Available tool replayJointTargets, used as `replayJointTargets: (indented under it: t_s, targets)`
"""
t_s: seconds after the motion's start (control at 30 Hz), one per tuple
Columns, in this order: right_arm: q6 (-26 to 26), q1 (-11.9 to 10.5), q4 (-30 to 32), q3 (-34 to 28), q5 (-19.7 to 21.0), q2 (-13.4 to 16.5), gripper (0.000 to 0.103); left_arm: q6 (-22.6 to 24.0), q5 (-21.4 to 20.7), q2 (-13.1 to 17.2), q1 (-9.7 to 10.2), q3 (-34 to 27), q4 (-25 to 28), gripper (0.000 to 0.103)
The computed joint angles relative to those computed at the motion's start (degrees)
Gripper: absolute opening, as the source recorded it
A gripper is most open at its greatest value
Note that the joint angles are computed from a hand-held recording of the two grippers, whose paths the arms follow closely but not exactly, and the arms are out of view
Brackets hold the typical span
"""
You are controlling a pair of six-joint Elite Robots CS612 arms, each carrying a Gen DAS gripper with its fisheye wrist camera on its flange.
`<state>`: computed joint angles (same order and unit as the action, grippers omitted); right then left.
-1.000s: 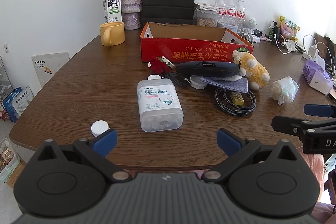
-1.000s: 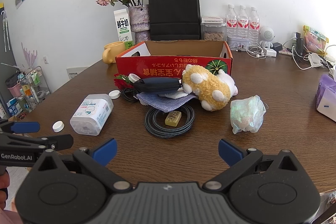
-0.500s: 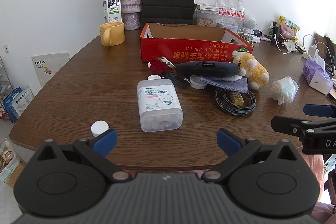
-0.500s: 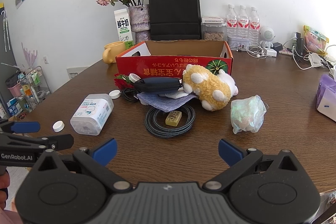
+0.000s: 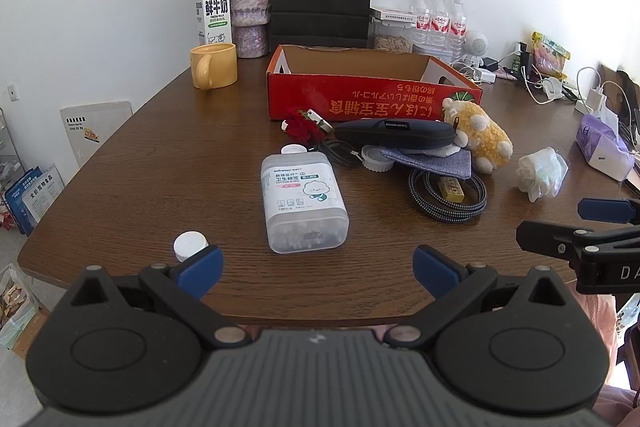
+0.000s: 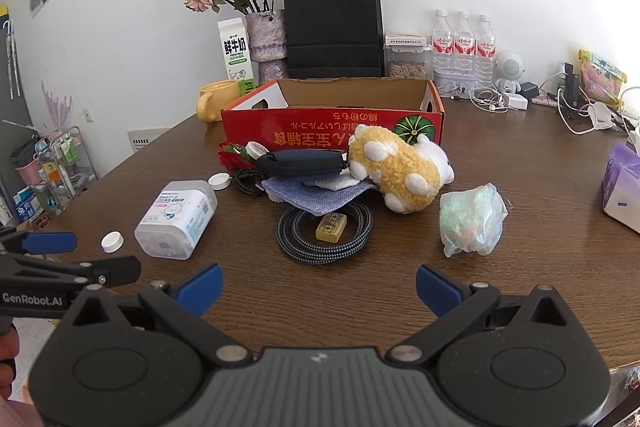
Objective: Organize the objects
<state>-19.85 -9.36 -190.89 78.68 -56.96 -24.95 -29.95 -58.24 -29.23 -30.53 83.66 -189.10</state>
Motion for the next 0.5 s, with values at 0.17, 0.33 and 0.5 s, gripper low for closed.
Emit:
replayJointTargets:
  t_s: [0.17, 0.33, 0.5]
  targets:
    - [0.1, 0.0, 0.0, 0.0, -0.1, -0.1, 0.103, 0.0, -0.1, 0.0, 0.03, 0.0, -0.1, 0.103]
    - [0.4, -0.1, 0.1, -0.2, 0.1, 0.0, 0.103, 0.0, -0.2, 0.1, 0.12, -0.1, -0.2, 0.103]
    - [1.2, -0.1, 0.0, -1.0, -0.4, 0.6, 0.103, -0.9, 0.5, 0.4, 0.39, -0.4, 0.5, 0.103]
